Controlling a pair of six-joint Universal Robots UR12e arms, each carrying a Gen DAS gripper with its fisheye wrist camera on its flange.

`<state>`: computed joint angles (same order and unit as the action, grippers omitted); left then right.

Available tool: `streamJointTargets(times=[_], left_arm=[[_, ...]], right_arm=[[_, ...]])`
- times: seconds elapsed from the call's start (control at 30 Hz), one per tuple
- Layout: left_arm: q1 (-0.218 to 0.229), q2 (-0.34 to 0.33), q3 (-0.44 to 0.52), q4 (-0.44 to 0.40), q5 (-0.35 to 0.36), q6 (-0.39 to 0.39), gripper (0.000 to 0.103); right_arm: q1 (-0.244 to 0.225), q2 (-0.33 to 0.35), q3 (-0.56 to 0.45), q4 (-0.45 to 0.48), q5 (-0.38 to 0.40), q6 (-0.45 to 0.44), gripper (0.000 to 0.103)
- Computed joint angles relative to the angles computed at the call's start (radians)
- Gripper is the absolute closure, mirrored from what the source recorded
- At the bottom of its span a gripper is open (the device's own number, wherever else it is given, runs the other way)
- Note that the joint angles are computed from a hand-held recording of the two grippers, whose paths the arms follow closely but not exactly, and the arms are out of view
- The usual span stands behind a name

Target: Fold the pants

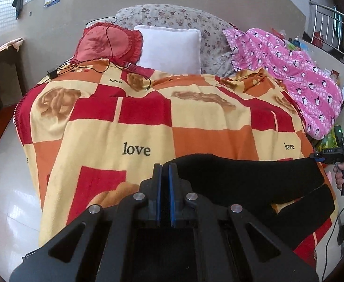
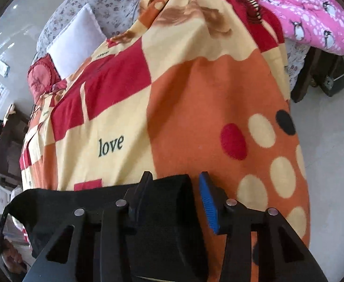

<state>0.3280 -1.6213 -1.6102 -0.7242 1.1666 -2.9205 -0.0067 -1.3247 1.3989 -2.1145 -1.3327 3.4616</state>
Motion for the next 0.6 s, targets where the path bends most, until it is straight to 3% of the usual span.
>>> streamJointTargets(times=[0.03, 0.07, 0.2, 0.37, 0.6], left_arm=[[-0.002, -0.001, 0.0, 0.003, 0.002, -0.007, 0.1], [-0.004, -0.003, 0.001, 0.011, 0.012, -0.012, 0.1], [0.0, 0.003, -0.007, 0.025, 0.015, -0.032, 0.1], [0.043, 0.07, -0.09, 0.05, -0.025, 0.007, 0.1], [0.133, 0.2, -0.264, -0.04, -0.08, 0.046, 0.1]], right_arm=[[-0.001, -0.001, 0.004, -0.002, 0.014, -0.015, 0.082], [0.004, 0.001, 0.001, 0.006, 0.008, -0.045, 0.095], [0.013, -0.026, 0.028, -0.068, -0.036, -0.098, 0.097], [0.032, -0.107, 0.104, -0.187, -0.076, -0.258, 0.097], [0.038, -0.274, 0.339, -0.373, -0.075, -0.378, 0.097]])
